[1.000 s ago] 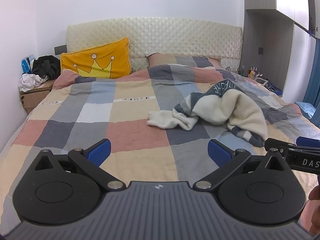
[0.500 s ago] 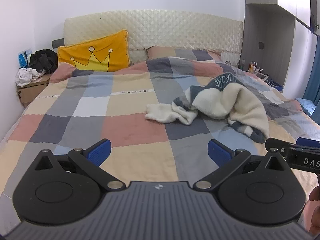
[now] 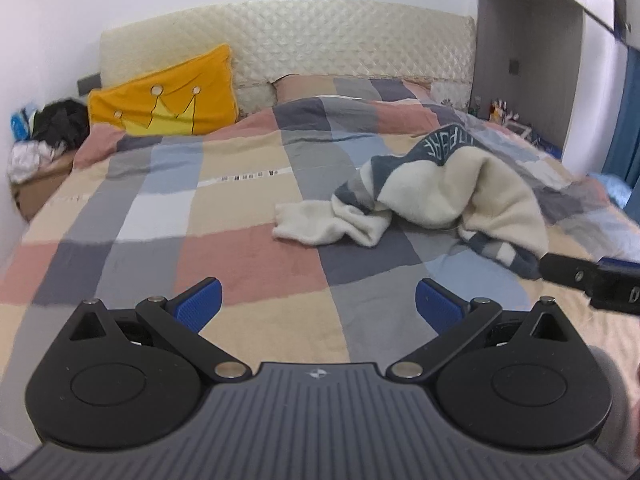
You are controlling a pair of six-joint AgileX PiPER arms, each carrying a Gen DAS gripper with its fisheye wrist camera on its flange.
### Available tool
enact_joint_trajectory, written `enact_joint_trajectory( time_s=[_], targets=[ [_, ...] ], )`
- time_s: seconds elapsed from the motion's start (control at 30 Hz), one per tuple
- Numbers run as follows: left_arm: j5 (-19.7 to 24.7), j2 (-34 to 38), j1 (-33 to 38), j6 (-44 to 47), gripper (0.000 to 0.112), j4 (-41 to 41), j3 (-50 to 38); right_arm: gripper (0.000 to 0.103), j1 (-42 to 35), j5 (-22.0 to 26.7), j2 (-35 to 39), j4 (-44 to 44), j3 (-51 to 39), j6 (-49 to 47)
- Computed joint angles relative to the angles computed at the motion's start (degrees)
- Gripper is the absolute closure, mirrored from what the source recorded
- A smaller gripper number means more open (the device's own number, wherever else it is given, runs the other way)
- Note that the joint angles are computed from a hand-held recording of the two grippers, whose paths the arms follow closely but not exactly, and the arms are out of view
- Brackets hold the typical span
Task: Fold large clothes
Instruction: 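Reach both tools to the cream sweater and close both on its hem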
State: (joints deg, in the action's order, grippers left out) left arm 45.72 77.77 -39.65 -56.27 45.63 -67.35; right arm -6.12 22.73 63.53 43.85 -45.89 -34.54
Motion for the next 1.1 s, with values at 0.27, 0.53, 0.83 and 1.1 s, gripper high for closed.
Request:
enact_joint_trajectory(
  time_s=[0.27, 0.53, 0.83, 1.1],
  targets=[
    [-5.16, 12.82, 4.9, 8.72, 0.009, -4.27, -10.42, 0.0, -2.78, 0.69, 8.87, 4.69, -6.7, -3.43],
    [-8.01, 29.76, 9.49, 17.97, 0.009, -10.42, -27.43, 0.0, -5.81, 3.47, 19.03, 12.97, -15.34, -9.61],
    [-7.0, 46.62, 13.77, 31.29, 0.009, -23.11, -47.71, 0.0, -6.45, 2.32, 30.53, 19.4, -23.45, -16.51],
    [-3.59, 61.63, 17.46, 44.98, 0.013, -38.56, -69.51, 0.032, -5.02, -0.51, 42.26, 19.76, -32.42, -20.32]
  ],
)
